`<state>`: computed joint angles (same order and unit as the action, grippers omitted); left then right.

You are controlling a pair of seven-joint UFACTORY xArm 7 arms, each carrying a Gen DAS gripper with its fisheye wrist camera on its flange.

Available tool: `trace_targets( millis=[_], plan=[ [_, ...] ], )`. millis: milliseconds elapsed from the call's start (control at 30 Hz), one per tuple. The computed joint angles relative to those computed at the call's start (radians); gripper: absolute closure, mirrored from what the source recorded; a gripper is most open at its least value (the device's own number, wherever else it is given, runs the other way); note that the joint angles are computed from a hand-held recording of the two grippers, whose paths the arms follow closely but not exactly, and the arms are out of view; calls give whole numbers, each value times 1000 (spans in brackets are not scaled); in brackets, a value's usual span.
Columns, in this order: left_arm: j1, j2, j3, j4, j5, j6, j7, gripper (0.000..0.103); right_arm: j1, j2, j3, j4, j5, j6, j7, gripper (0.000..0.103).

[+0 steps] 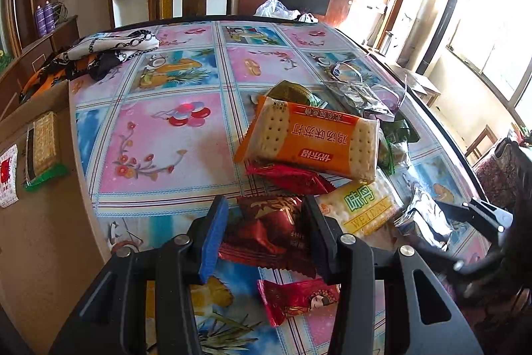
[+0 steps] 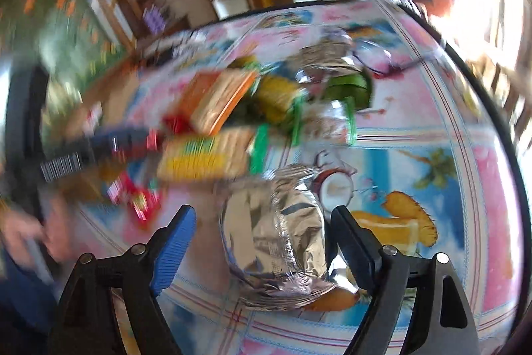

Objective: Organize snacks
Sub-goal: 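Grasp the brown-red wrapped packet with the left tool while the right tool grasps the silver foil bag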

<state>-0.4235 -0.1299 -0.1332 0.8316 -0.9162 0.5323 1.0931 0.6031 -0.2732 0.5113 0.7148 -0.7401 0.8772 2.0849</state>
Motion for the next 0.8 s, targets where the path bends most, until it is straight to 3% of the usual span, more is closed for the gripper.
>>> trace_targets(
  millis=[67, 167, 467, 800],
  plan=[
    [0, 0, 0, 0, -2, 0, 2, 59, 12, 57, 10, 52, 8, 74, -58, 17],
    [2, 0, 0, 1, 0, 0, 0, 59, 35, 46, -2, 42, 2, 98, -43, 41],
    [-3, 8, -10, -9, 49, -35, -16, 61, 42, -19, 29, 23, -15, 198, 98, 41],
    [4, 33, -31, -28, 290, -97, -188, 59, 30, -35, 25, 12, -5, 171, 95, 41]
  ],
)
